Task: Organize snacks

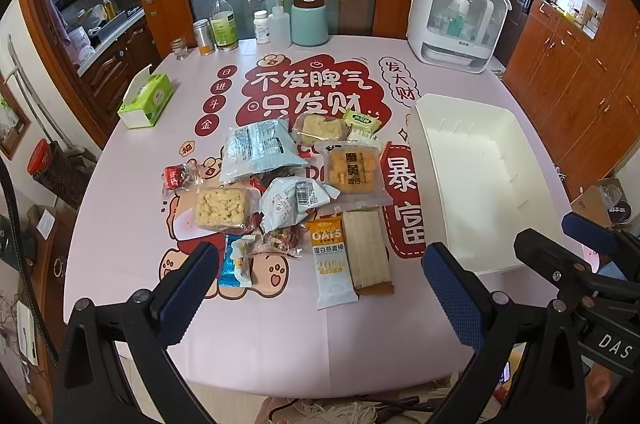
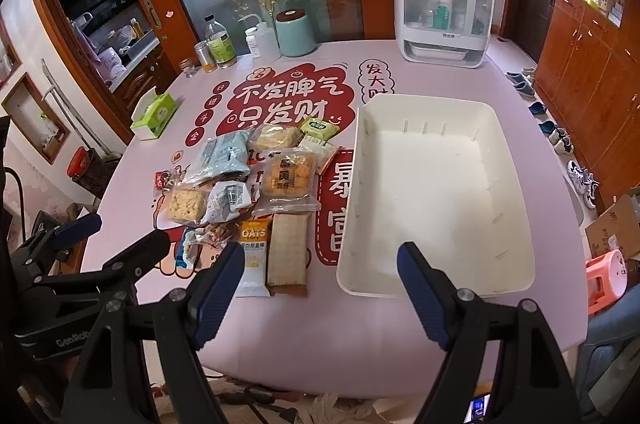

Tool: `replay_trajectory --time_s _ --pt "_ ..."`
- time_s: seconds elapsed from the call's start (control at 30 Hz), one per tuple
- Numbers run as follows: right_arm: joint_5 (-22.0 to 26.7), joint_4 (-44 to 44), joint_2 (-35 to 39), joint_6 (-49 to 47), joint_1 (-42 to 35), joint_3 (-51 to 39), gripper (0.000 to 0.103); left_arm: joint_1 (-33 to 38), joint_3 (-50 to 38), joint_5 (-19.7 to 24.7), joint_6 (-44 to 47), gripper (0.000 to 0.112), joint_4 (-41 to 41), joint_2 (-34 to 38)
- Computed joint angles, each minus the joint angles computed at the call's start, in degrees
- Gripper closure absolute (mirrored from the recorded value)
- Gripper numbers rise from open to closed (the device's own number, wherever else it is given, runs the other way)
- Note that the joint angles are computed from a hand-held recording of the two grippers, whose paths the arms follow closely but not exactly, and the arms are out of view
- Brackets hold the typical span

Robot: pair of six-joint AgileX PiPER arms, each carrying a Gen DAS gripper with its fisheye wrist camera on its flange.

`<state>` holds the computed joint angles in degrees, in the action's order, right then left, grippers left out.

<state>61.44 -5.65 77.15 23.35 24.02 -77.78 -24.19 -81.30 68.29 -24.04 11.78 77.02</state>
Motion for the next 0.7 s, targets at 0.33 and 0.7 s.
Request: replay_trajectory --time_s 0.33,0.7 --pt "-2.4 1.0 -1.8 -0.4 0.2 1.8 0.024 0.4 1.0 -0.4 0.0 0.011 0.4 -1.1" --pt "-3.6 1.4 -3.1 -1.1 -0.1 3.0 0.024 0.8 0.4 0.2 0.5 0.011 0.2 -1.1"
